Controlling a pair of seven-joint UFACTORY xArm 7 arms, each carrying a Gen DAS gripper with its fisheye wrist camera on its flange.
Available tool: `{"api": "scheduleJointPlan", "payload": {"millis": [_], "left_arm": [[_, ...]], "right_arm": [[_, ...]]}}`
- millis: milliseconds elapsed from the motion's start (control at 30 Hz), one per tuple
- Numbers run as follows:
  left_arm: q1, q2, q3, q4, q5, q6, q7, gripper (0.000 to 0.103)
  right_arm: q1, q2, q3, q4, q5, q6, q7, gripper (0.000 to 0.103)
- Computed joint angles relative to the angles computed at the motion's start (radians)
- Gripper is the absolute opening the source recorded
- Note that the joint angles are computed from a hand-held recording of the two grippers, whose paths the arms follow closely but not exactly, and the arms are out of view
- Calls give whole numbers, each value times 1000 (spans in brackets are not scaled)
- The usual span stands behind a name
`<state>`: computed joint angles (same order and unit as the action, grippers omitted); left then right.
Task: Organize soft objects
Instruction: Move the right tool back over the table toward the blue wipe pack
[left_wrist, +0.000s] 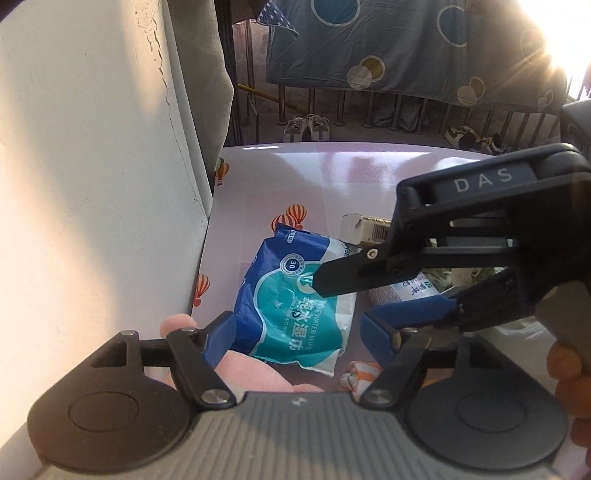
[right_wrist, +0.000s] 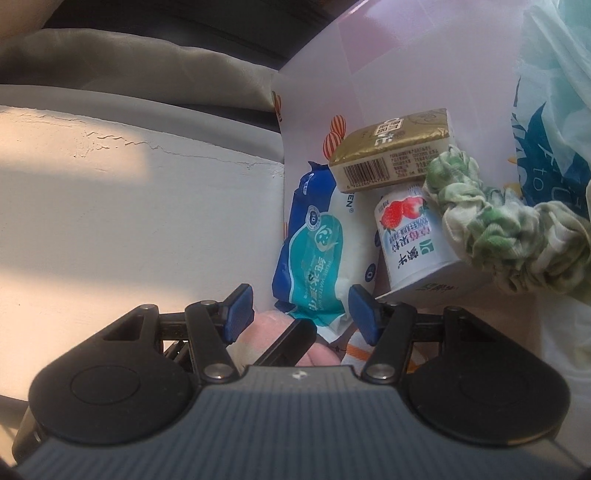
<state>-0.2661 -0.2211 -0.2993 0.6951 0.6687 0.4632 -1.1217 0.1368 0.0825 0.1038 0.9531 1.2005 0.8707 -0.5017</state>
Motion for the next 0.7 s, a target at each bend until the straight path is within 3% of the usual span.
{"api": "scheduleJointPlan", "payload": {"millis": [167,267,400,700], "left_arm": [[4,75,20,59,-11,32,9,95],[-17,105,23,94,22,93,-10,95],[-62,131,20,129,98,185,-73,95],[-163,130,4,183,151,405,-143,95]], "right_arm": [[-3,35,1,62,-56,2,57,59],[-12,61,4,99,-85,2,94,65],[-36,69,6,106,-60,27,75,66],[-53,35,-1,85,-47,64,39,66]]}}
